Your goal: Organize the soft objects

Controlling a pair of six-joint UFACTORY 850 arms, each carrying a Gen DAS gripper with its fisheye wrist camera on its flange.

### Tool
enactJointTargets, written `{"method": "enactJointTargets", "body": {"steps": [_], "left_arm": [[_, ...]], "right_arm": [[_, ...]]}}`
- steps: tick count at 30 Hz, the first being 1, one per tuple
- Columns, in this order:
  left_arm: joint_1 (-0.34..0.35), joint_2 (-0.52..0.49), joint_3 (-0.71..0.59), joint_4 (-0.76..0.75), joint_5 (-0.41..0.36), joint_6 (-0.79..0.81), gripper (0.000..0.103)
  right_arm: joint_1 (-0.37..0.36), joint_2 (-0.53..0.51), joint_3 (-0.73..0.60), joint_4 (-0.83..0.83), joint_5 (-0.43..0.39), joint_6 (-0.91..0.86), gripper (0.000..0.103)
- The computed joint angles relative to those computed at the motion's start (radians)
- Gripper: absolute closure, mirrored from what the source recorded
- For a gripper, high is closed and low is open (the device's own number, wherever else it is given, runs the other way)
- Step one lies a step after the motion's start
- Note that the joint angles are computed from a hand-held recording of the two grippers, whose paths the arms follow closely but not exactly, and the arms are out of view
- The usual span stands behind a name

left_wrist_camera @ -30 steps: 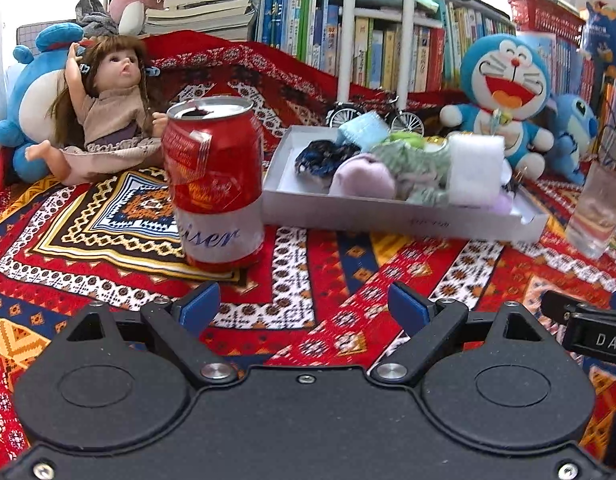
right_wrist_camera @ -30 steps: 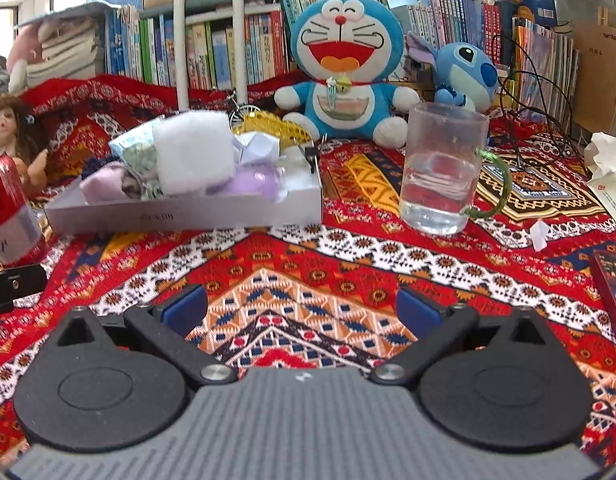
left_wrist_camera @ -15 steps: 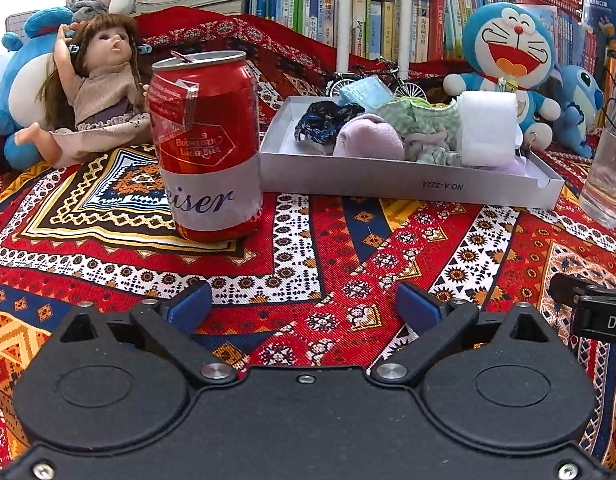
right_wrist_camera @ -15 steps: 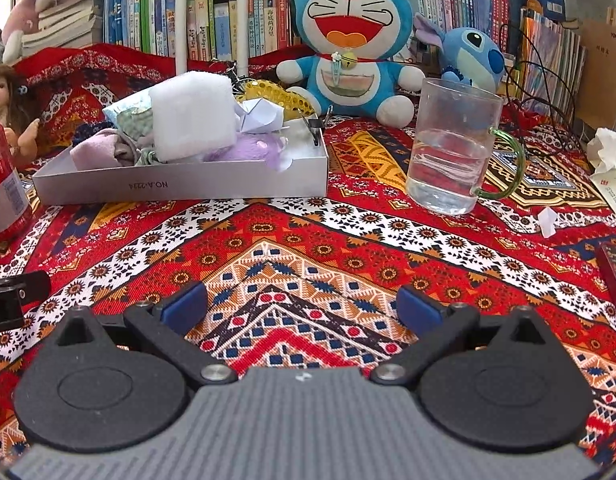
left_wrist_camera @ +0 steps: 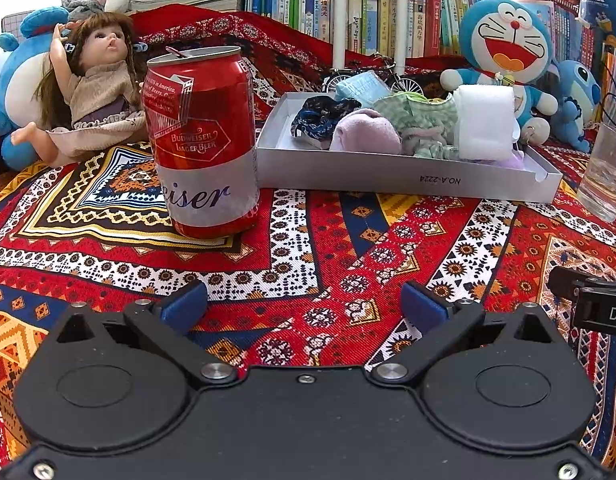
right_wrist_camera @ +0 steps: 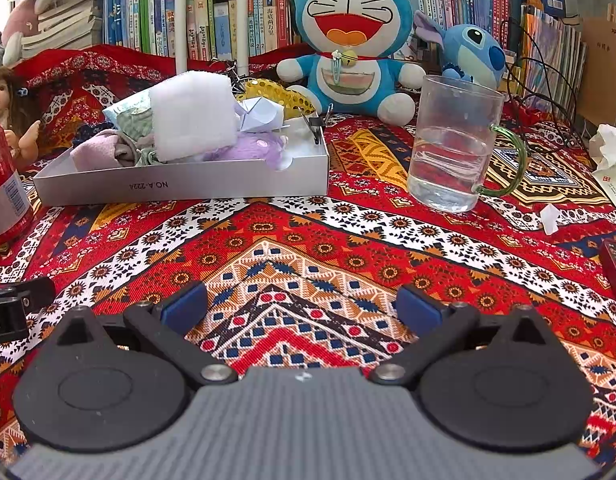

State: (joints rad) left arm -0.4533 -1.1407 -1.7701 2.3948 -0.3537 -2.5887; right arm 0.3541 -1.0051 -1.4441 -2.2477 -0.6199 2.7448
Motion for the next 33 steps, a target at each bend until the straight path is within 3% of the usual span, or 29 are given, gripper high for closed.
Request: {"method": "enactJointTargets", "body": {"steps": [33], "left_arm": [[-0.001,-0.001,-0.002,-0.011,-0.002,0.011,0.000]], "right_arm": [[0.000,-0.001,0.000,-0.002,-0.001,0.003,0.000]]}}
